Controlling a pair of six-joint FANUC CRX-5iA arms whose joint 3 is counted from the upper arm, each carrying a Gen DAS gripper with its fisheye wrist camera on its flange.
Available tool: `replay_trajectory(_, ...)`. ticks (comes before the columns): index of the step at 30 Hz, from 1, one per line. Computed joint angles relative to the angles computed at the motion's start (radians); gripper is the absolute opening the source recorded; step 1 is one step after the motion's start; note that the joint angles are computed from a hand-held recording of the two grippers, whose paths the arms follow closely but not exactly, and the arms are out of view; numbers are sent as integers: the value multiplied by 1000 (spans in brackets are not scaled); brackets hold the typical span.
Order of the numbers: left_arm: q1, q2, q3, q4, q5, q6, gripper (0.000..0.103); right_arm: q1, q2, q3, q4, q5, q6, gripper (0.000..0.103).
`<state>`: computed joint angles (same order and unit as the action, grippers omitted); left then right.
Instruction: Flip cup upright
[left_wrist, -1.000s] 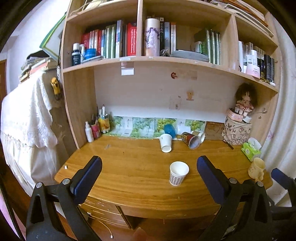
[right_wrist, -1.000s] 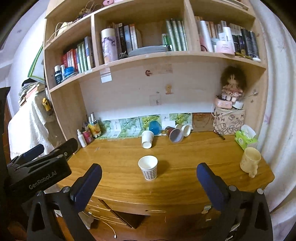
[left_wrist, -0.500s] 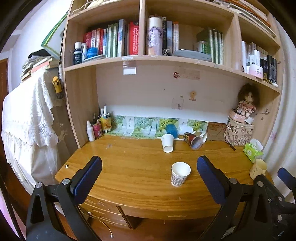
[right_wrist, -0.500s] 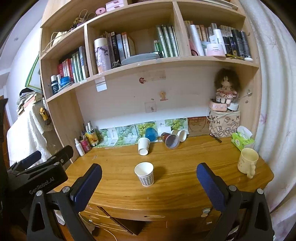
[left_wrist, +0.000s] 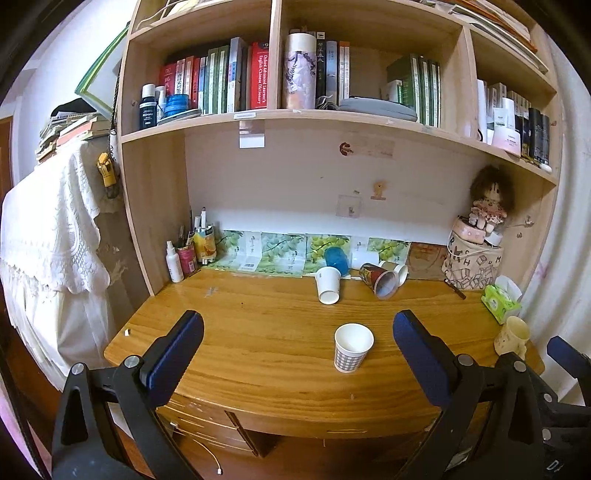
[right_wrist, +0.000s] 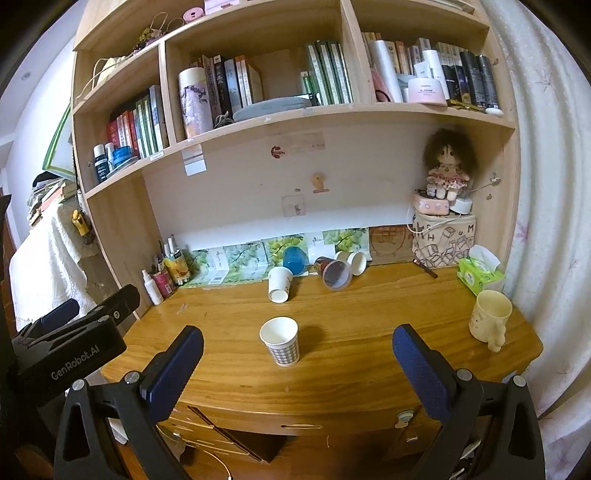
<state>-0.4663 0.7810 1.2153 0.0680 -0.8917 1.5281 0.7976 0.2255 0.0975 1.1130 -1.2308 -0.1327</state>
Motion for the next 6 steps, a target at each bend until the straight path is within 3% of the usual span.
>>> replay_trajectory(6, -11, 19, 43, -35, -32, 5, 102, -5, 0, 4, -16, 7, 13, 102)
